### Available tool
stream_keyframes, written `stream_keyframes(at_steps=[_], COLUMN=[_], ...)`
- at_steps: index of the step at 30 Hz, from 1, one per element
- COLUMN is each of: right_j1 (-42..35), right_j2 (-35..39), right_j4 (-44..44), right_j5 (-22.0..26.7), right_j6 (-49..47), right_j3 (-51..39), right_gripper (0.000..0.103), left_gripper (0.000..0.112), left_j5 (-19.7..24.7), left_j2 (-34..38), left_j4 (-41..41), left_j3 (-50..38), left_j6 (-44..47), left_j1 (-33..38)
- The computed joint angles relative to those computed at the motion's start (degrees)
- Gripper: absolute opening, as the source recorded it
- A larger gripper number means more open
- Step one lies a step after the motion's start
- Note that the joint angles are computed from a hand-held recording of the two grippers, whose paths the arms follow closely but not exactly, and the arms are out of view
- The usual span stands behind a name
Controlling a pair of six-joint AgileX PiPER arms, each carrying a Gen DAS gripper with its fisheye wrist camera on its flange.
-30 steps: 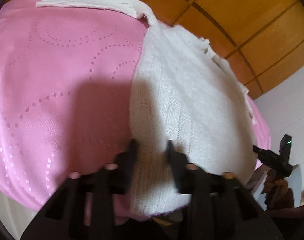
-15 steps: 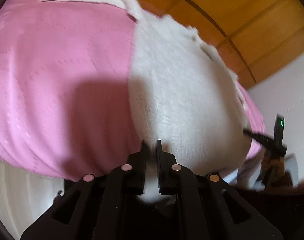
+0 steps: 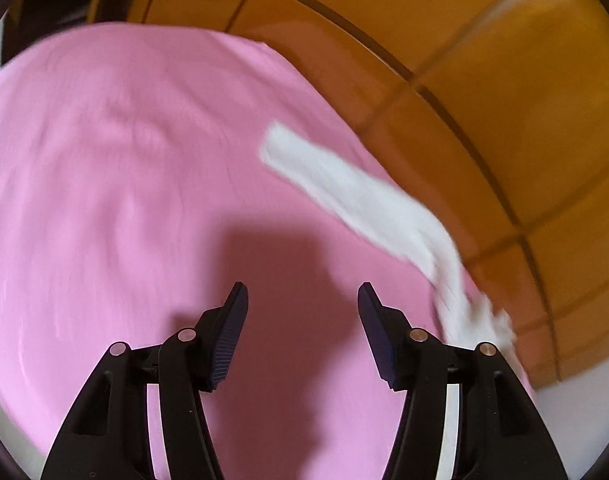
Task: Fold small clothes
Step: 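Open both grippers and lay the sweater flat on the bedspread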
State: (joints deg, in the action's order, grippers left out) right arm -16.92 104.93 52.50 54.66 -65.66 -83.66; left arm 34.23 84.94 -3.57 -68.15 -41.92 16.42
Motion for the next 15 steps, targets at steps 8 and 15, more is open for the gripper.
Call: stream_keyframes(at_steps=[8,15], right_j1=[11.5,12.5], right_j2=[1.8,3.7], right_j4=[-7.0,-7.4], right_j5=[-10.6,-10.2], right_j6=[2.8,2.6], right_j3=[2.8,1.4], right_gripper=[0.081,0.096], left_gripper=[0.044,0.004], left_j5=[12.3,16.5], left_j2=[21.4,31.5], left_j4=[0.5,2.9], left_j3=[-25.7,-38.7], left_j6=[1.9,1.1], left_j1=[6.0,5.4])
